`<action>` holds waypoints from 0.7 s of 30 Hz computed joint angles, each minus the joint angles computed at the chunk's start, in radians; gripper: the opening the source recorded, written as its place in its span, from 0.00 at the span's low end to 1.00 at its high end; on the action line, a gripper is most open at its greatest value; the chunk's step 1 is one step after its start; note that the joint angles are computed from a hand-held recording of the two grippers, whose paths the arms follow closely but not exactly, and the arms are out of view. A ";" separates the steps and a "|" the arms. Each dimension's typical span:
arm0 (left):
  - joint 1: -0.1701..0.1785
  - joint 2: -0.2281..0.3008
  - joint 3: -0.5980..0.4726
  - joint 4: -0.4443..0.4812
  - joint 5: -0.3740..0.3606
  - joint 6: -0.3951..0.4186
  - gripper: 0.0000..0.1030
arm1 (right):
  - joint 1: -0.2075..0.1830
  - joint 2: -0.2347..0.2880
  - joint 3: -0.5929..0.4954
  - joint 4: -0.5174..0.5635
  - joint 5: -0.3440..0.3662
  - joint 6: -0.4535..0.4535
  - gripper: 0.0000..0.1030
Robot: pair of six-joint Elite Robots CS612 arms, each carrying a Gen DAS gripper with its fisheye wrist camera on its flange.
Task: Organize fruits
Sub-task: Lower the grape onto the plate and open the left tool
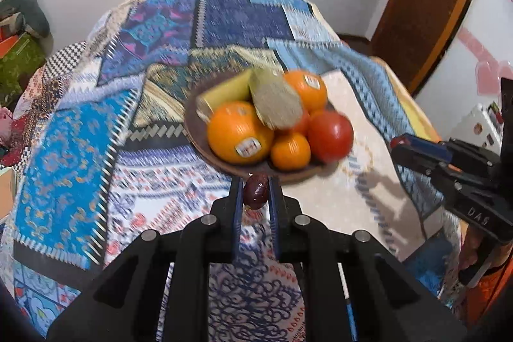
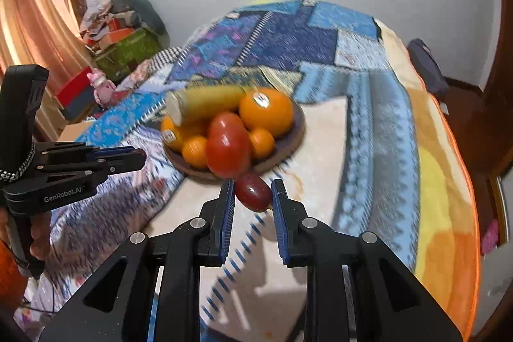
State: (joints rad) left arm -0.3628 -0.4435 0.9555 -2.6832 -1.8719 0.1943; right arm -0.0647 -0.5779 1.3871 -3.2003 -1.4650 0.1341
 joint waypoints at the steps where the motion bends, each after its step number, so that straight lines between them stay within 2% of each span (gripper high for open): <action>1: 0.001 0.003 -0.009 -0.003 0.000 -0.005 0.14 | 0.002 0.005 -0.013 -0.001 0.003 -0.004 0.21; 9: 0.007 0.057 -0.126 0.017 0.026 -0.045 0.14 | 0.011 0.050 -0.119 0.028 0.010 -0.031 0.21; 21: 0.007 0.206 -0.399 0.202 0.058 -0.072 0.14 | 0.005 0.107 -0.238 0.152 -0.014 -0.003 0.21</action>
